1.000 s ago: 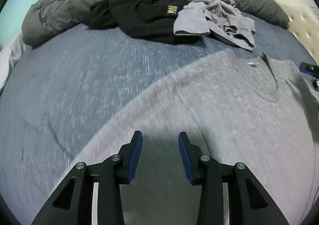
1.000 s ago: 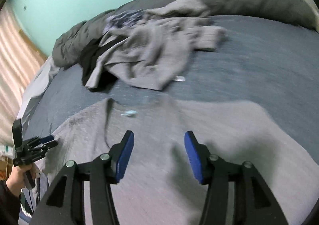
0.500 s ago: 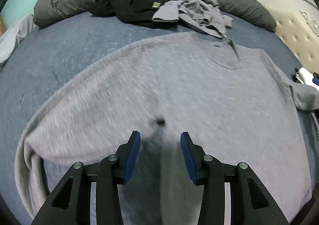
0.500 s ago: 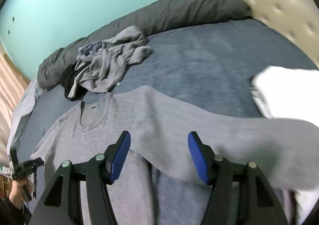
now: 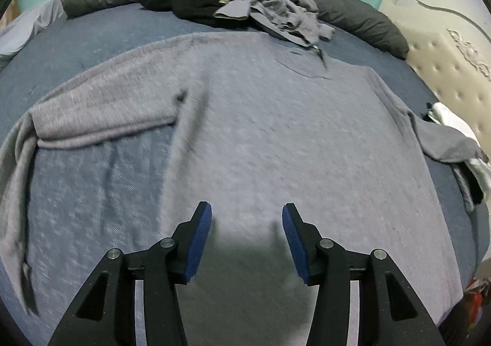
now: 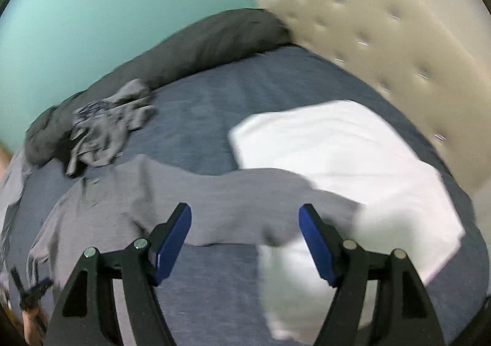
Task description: Fold clothes
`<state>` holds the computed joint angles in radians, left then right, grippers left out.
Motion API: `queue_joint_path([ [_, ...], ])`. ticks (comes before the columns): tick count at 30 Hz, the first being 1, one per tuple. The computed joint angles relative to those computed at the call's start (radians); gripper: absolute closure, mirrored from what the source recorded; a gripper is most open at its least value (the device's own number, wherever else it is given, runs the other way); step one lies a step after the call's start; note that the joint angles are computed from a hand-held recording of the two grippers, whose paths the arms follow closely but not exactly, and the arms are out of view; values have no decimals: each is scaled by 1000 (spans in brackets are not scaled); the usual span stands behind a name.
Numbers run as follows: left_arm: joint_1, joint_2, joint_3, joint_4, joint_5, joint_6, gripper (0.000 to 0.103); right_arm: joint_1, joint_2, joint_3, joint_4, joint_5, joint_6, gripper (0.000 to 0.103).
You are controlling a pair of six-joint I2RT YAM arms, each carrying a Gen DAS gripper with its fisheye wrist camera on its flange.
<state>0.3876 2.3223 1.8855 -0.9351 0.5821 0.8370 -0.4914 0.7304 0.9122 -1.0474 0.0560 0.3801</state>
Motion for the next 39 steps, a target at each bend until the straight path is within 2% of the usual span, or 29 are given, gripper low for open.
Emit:
queue_joint_path([
  [3, 6, -30, -75, 40, -2, 11, 50, -259, -19, -29, -24, -155, -112, 29],
  [8, 33, -40, -146, 111, 5, 35, 50, -532, 10, -73, -18, -303, -215, 29],
  [11, 36, -10, -126, 120, -15, 21, 50, -615, 48, -92, 8, -379, -226, 29],
  [14, 33, 8, -110, 128, -24, 7, 50, -601, 76, -106, 48, -410, -207, 29],
  [17, 29, 8, -114, 142, -28, 3, 50, -510, 106, -115, 71, -362, -167, 30],
  [19, 29, 10, -112, 143, -29, 0, 49, -455, 119, -121, 92, -326, -144, 37],
  [21, 27, 15, -103, 140, -29, -3, 49, -410, 118, -126, 102, -271, -124, 63],
  [22, 26, 18, -97, 138, -29, -4, 49, -412, 114, -127, 106, -265, -123, 68],
  [23, 25, 20, -95, 140, -30, -5, 49, -414, 108, -129, 109, -260, -124, 81],
  [24, 24, 21, -93, 143, -31, -5, 49, -420, 98, -128, 112, -260, -132, 89],
  [27, 27, 27, -85, 140, -35, 2, 49, -424, 74, -110, 116, -240, -175, 95],
  [31, 28, 25, -87, 140, -38, 5, 49, -440, 57, -48, 113, -242, -241, 96],
  [35, 27, 15, -105, 154, -41, 9, 49, -443, 110, 89, 100, -217, -281, 96],
  [39, 20, 4, -134, 181, -56, 12, 49, -468, 233, 279, 76, -170, -335, 96],
])
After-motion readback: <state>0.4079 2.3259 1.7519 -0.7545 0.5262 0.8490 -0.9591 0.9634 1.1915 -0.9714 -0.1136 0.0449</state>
